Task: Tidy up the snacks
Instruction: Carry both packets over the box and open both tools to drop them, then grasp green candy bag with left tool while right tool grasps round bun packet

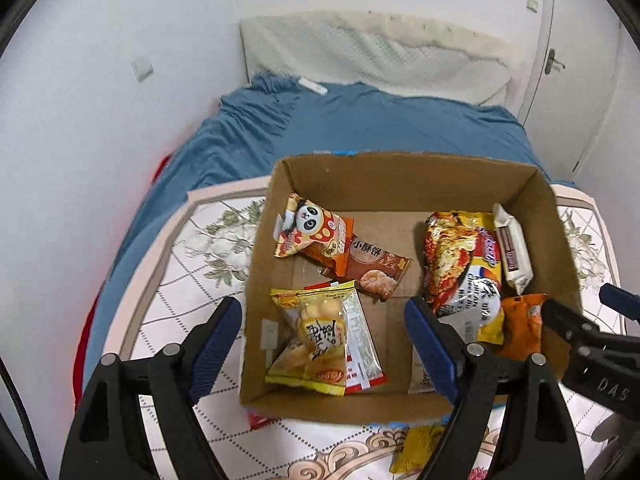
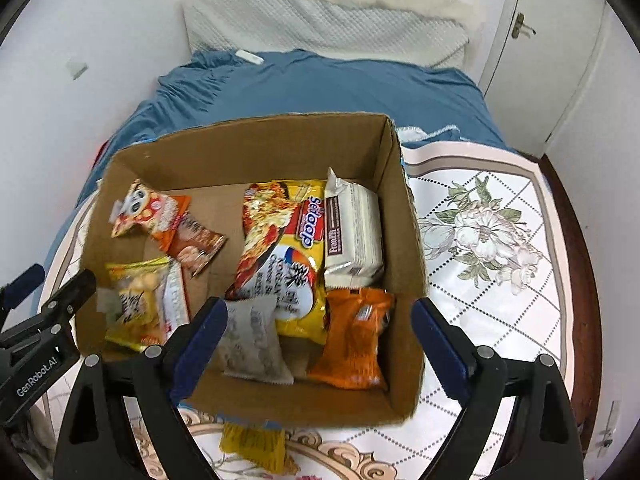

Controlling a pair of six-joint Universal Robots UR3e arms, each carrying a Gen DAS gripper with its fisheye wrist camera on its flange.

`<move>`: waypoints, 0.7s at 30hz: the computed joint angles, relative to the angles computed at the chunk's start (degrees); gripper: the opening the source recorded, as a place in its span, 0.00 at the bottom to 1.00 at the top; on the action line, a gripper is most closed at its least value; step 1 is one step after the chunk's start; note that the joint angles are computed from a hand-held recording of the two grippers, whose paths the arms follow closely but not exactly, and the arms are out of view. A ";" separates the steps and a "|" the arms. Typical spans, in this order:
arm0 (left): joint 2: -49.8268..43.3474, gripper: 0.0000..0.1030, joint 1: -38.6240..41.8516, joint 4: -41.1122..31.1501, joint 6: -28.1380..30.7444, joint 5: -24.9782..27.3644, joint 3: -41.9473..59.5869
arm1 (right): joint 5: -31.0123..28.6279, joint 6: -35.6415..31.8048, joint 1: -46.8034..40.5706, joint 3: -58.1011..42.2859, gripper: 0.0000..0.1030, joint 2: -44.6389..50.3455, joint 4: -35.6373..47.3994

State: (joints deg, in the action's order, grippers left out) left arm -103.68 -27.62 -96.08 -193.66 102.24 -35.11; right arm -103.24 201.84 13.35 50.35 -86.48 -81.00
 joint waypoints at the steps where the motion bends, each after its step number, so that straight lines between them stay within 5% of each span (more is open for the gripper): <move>1: 1.03 0.80 -0.11 -0.14 -0.16 -0.22 -0.41 | -0.41 0.66 1.12 -0.42 0.93 -0.29 0.33; 11: 16.66 0.80 -1.06 -0.30 -2.91 -0.14 -13.63 | -0.36 7.60 9.55 2.01 0.93 -8.24 4.65; 21: 40.09 0.80 -1.69 -8.06 -8.87 -7.29 -46.68 | 17.21 18.03 7.86 38.13 0.93 -34.71 4.80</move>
